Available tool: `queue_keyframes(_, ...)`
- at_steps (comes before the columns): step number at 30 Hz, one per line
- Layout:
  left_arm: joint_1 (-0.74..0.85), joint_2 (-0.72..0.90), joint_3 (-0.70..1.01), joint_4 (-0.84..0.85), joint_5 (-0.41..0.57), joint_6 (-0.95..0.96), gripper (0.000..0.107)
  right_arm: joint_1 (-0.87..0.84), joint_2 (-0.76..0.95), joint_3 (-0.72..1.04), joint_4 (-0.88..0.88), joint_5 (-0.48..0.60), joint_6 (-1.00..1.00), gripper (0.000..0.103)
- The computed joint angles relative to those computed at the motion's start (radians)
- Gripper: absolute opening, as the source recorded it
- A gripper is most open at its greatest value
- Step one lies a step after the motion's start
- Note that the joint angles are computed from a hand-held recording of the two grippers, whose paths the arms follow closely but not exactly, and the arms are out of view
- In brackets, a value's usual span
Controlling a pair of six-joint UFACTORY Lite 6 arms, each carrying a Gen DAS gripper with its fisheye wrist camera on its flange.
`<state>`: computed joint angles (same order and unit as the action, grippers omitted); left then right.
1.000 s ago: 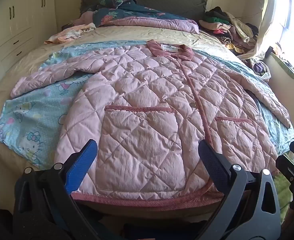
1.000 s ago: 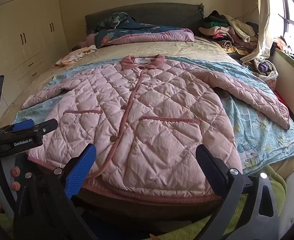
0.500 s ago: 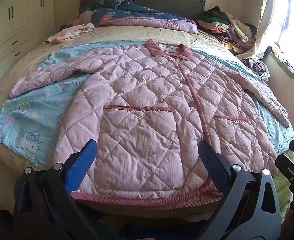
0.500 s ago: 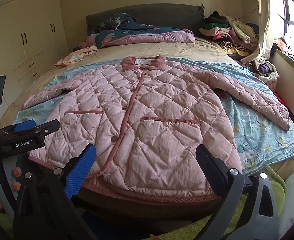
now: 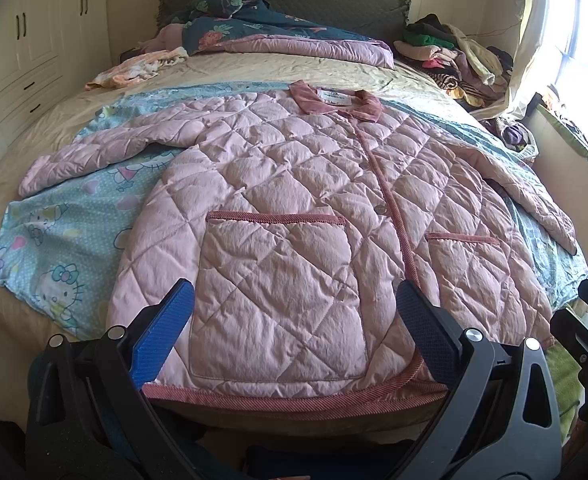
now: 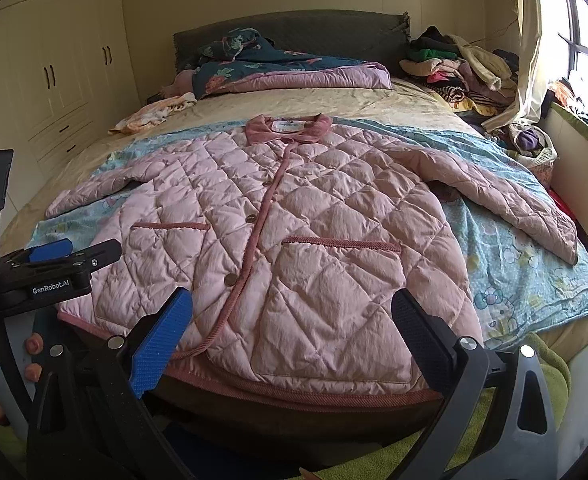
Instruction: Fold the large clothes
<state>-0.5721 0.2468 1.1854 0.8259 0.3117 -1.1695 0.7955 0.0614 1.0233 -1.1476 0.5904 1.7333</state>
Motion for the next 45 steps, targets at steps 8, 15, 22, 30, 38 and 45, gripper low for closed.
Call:
queue_keyframes(8,0.001,-0.001,-0.002,0.003,-0.002,-0.002,0.095,0.002,0.003,0.013,0.017,0.001,-0.026,0.099)
queue_keyframes(15,0.0,-0.001,-0.003,0.005,-0.002,-0.005,0.095,0.008,0.008,0.023,0.012,0.008,-0.022,0.099)
queue_keyframes(22,0.001,-0.002,-0.004,0.006,-0.004,-0.006,0.095,0.016,0.009,0.026,0.012,0.014,-0.022,0.099)
queue_keyframes(30,0.0,-0.002,-0.003,0.006,-0.003,-0.006,0.095,0.016,0.014,0.033,0.016,0.015,-0.026,0.099)
queue_keyframes(38,0.0,-0.001,-0.003,0.008,-0.004,-0.005,0.095,0.015,0.012,0.028,0.01,0.012,-0.019,0.099)
queue_keyframes(45,0.003,-0.001,-0.002,0.001,-0.003,-0.001,0.095,0.011,0.018,0.031,0.013,0.004,-0.017,0.099)
